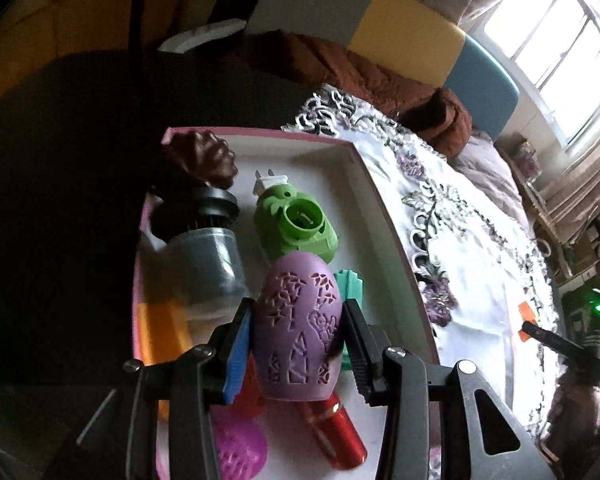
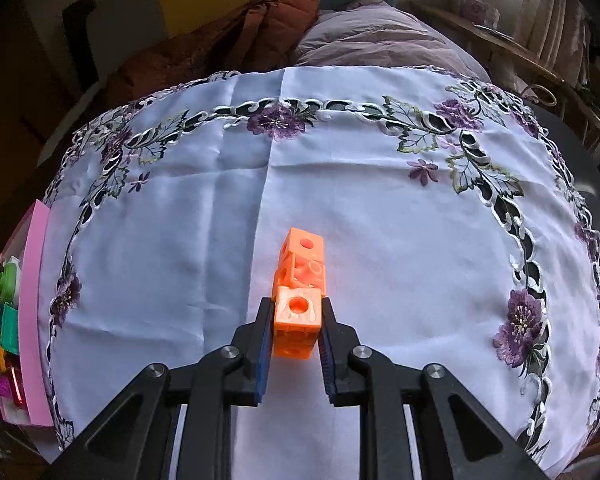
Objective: Organize rigid objects
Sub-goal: 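Carry the lavender egg into the tray and release with the left gripper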
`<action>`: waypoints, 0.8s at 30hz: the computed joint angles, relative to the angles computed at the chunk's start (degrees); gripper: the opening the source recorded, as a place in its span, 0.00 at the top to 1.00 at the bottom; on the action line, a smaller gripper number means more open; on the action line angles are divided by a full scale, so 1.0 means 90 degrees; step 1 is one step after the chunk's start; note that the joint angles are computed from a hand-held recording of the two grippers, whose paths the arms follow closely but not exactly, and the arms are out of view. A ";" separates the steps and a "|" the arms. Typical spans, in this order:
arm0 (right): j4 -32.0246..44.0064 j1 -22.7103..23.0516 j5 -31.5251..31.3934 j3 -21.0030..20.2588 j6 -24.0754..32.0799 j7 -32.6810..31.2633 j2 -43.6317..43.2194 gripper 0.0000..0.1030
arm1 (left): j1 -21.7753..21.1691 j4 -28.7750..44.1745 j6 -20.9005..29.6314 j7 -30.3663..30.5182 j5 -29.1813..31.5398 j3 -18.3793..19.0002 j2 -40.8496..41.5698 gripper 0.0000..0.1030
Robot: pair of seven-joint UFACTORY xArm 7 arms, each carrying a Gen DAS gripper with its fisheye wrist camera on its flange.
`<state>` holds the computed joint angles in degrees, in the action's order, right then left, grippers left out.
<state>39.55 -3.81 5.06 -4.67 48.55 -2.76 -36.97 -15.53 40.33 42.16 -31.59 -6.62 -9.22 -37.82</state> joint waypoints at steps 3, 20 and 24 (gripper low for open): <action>-0.0005 -0.0003 0.0002 -0.0007 -0.0041 -0.0021 -0.0016 0.81 | 0.0057 0.0046 -0.0034 -0.0086 0.0131 -0.0101 0.0134 0.57; -0.0093 0.0009 -0.0127 0.0052 -0.0264 -0.0027 -0.0158 0.81 | 0.0274 -0.0068 0.0462 -0.0579 0.1432 -0.0926 -0.0984 0.41; -0.0124 0.0176 -0.0037 0.0013 -0.0298 -0.0244 -0.0204 0.81 | 0.0267 -0.0044 0.0654 -0.0620 0.1575 -0.1045 -0.1196 0.39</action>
<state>38.43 -2.23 4.72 -4.55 45.87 -4.96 -38.80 -13.13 39.94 48.04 -37.17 7.56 -18.62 -48.59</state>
